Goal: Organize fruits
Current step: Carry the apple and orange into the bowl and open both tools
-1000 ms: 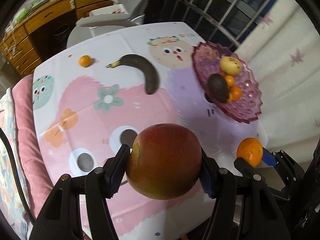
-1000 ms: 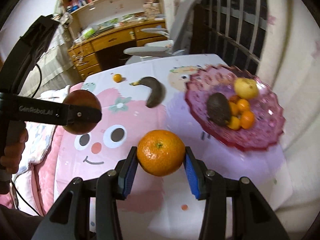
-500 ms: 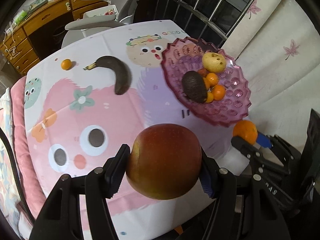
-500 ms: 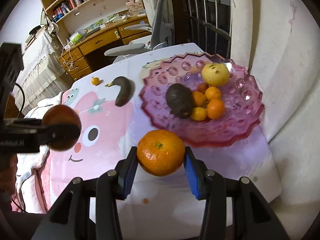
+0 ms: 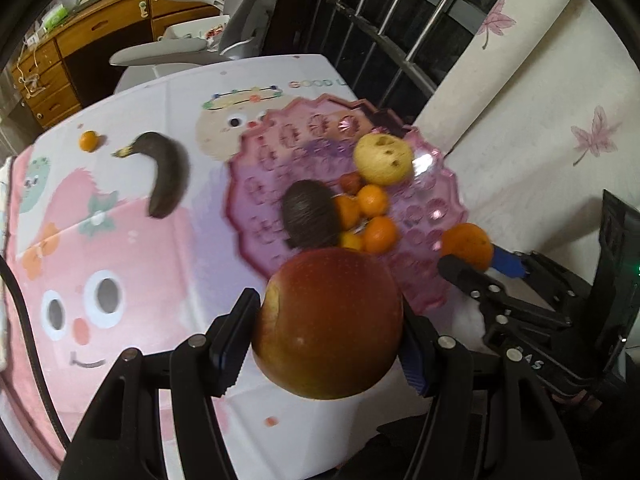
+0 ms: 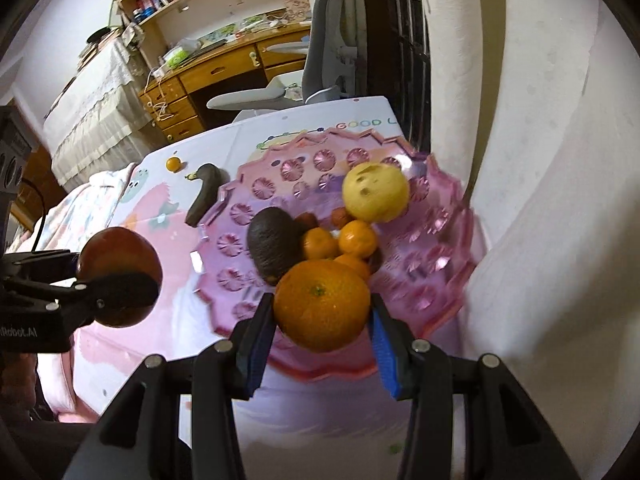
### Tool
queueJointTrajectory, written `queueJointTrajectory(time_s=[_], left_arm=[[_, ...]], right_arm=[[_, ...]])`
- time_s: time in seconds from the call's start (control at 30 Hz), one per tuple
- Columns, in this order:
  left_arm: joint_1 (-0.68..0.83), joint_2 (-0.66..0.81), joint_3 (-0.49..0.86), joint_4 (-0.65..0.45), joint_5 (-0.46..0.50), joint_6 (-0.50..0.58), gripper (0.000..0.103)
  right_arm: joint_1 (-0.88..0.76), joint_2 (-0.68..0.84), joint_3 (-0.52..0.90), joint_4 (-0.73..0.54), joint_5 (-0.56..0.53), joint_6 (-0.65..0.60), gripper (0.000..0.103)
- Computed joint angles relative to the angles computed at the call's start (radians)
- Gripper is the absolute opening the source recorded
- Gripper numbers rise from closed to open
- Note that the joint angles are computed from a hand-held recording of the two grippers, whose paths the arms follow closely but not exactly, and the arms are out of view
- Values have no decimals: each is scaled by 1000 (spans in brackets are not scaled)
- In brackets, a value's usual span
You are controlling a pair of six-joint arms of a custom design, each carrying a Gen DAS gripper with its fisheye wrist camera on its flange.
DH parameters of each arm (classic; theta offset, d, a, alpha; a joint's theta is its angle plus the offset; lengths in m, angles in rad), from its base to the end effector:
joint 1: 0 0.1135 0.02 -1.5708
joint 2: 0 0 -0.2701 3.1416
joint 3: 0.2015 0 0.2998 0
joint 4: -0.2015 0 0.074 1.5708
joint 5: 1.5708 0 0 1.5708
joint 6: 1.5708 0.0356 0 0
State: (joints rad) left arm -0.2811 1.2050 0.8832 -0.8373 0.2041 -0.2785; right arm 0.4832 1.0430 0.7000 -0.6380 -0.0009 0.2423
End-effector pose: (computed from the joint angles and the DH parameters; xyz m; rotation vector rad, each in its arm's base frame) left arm 0.2522 -0.0803 0.2300 0.0629 2.7700 -0.4324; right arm 0.2140 0.1123 0.2135 -0.3099 2.5578 0.2788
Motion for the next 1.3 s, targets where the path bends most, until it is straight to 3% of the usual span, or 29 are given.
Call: queueJointTrajectory(time_s=[0.23,0.5,0.63,0.83,1.03,1.3], left_arm=[[-98,104,43,97,-2,-85,63],[-153,201,90,122,-13,-109,64],[-148,152,63,158,-9,-106,84],[-100,94,32,136,-31,-125,85],[0,8,-35,83,-12,-114,85],[236,-142,-108,-63,39,56,85]], right_arm=[[-155,100,41,16,-108,-164,46],[-207,167,71,16,-150,-245,47],[-227,203,83,11,-179,-241,47],[-232,179,61,30,-185,-185,60],[-179,149,39,34,-155,-107,62],[-39,151,49,56,-85,93,62]])
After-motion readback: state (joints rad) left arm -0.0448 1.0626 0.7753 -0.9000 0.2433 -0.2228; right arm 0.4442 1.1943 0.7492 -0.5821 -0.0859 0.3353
